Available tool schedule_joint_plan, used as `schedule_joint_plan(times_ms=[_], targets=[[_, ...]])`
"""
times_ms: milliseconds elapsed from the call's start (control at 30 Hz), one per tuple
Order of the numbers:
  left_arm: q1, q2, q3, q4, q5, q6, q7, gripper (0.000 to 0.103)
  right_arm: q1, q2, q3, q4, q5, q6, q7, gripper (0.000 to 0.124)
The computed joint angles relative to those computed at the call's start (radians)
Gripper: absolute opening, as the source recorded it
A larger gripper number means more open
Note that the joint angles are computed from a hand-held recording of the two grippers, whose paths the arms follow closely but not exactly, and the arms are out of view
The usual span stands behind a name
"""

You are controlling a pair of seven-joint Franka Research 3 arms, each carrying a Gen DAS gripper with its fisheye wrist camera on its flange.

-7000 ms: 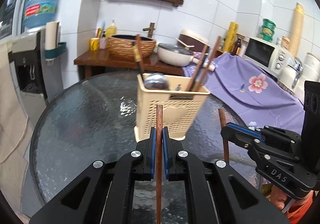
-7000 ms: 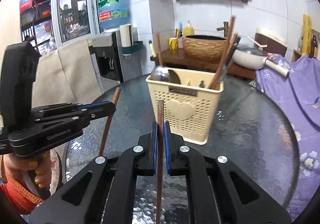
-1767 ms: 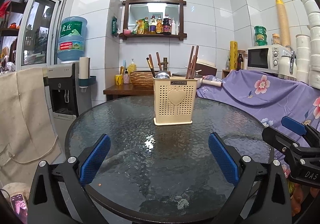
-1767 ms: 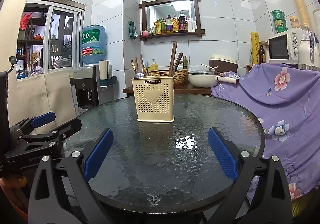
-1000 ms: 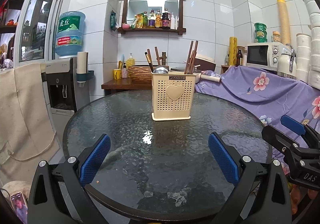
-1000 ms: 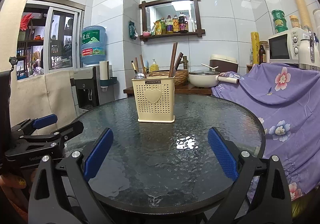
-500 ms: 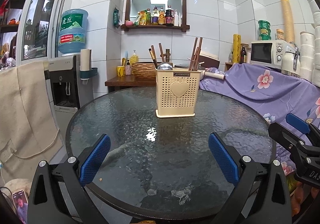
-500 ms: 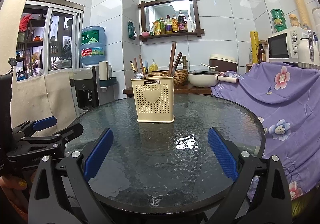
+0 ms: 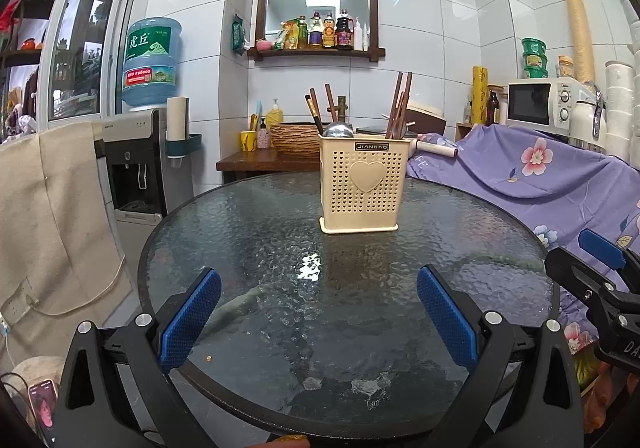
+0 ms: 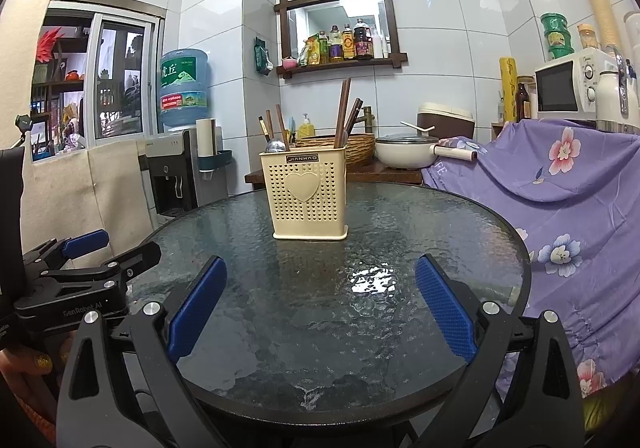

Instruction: Organize utensils

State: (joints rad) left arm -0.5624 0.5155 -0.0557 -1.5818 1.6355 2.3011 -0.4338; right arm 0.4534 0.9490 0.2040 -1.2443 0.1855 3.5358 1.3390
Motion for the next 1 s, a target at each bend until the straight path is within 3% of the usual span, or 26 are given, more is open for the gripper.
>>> schedule_joint_plan(times_ms=[1000], targets=[[-0.004,0.007,0.004,0.01,-0.019,-0.006,0.016,0.096,-0.007,-0.002,0.006,-0.006,-0.01,-0.008,0.006,0.097]])
